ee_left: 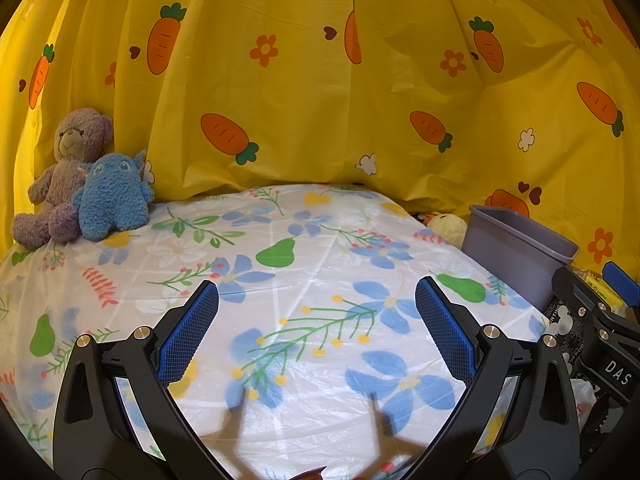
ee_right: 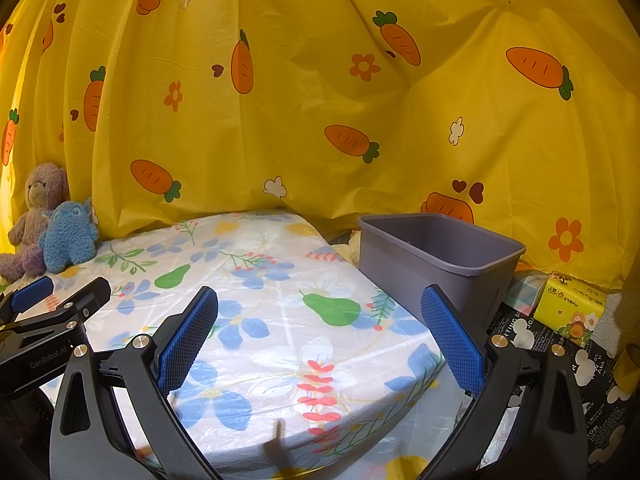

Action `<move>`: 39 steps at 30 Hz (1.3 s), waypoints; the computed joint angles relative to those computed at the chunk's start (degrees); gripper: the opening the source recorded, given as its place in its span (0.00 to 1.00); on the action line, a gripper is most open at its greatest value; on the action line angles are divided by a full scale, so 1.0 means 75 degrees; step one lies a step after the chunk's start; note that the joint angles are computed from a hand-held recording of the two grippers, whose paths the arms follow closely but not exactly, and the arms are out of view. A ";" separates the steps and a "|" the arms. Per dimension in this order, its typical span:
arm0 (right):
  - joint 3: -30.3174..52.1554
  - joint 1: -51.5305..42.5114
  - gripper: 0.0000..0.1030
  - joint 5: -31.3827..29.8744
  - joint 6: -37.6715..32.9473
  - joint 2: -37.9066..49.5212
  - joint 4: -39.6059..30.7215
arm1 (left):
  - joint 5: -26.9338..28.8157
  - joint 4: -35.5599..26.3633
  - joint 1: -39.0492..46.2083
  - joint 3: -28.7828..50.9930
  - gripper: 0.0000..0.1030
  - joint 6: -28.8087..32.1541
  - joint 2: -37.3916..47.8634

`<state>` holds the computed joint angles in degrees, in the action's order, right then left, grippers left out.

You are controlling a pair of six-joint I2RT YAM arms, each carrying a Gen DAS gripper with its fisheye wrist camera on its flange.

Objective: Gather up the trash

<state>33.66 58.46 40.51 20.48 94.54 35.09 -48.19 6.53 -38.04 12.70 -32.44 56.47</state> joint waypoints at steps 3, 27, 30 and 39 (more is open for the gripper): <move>0.0014 -0.0001 0.95 -0.0002 0.0014 0.0005 -0.0028 | 0.0010 -0.0001 -0.0004 0.0006 0.94 -0.0014 0.0019; 0.0004 0.0000 0.95 -0.0001 0.0041 0.0044 0.0006 | -0.0106 -0.0014 -0.0136 0.0041 0.94 -0.0087 0.0124; 0.0003 0.0002 0.95 0.0000 0.0039 0.0044 0.0012 | -0.0107 -0.0004 -0.0140 0.0038 0.94 -0.0088 0.0124; -0.0007 -0.0008 0.95 -0.0019 0.0030 0.0037 0.0016 | -0.0163 0.0005 -0.0212 0.0095 0.94 -0.0145 0.0258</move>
